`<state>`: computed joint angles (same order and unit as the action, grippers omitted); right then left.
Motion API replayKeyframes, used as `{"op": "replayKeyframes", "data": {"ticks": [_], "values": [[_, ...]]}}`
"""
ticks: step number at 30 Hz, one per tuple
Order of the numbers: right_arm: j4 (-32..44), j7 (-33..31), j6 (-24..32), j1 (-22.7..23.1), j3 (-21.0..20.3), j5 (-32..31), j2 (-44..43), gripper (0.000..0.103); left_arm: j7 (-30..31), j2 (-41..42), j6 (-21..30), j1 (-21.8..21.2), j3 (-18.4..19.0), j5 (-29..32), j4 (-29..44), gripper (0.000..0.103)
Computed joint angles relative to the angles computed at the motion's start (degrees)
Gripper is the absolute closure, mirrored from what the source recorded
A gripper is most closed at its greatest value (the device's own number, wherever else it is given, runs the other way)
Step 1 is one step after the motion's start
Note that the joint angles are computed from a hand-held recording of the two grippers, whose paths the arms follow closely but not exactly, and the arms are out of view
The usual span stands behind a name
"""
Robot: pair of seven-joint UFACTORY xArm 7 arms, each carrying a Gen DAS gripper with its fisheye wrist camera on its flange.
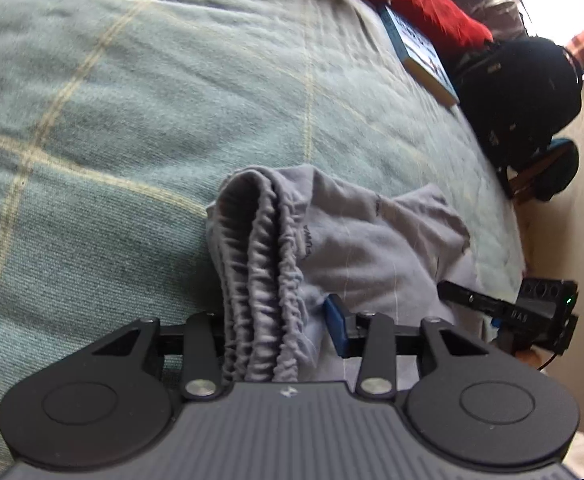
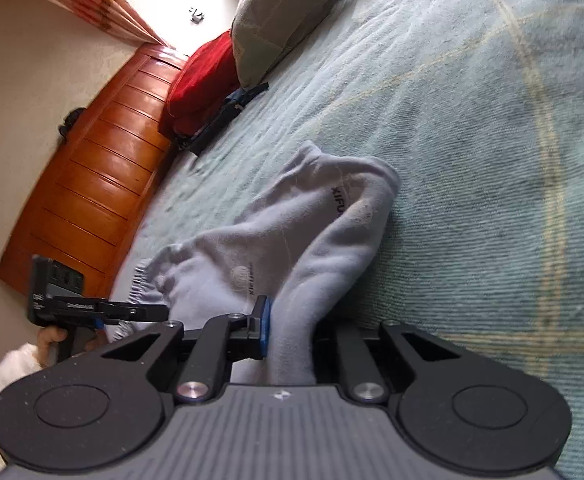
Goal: Fold clothes
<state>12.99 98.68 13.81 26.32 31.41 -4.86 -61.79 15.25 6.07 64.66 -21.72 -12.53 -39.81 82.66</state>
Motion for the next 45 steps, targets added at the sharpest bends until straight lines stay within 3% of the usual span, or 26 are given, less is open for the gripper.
{"op": "replayKeyframes", "data": {"ticks": [4, 7, 12, 17, 25, 33, 45], "values": [[-2.0, 1.2, -3.2, 0.2, 0.1, 0.4, -1.1, 0.086, 1.2, -1.0, -1.2, -0.3, -0.1, 0.6, -1.2, 0.067], [-0.9, 0.5, -1.0, 0.3, 0.0, -0.1, -0.6, 0.091, 1.3, -3.1, -4.3, -1.1, -0.3, 2.0, -3.7, 0.073], [1.6, -1.9, 3.0, 1.2, -1.3, -0.5, 0.6, 0.092, 0.3, -6.4, -9.0, -2.5, -0.5, 4.3, -7.1, 0.079], [4.6, -6.2, 7.4, 2.4, -3.7, -0.2, 2.4, 0.092, -2.1, -8.5, -10.6, -3.5, -0.2, 6.2, -8.2, 0.086], [13.1, -17.5, 16.2, 2.2, -6.4, -0.1, 7.3, 0.092, -1.4, -15.2, -13.2, -4.9, 0.9, 2.2, -12.9, 0.088], [25.1, -29.3, 21.6, -1.7, -6.8, -1.1, 15.0, 0.093, 0.0, -24.4, -15.5, -6.1, 4.1, -3.1, -20.7, 0.088], [50.0, -39.3, 24.7, -9.4, -3.5, -10.8, 39.3, 0.093, 1.6, -39.1, -24.5, -7.6, 10.2, -12.9, -35.6, 0.088]]}}
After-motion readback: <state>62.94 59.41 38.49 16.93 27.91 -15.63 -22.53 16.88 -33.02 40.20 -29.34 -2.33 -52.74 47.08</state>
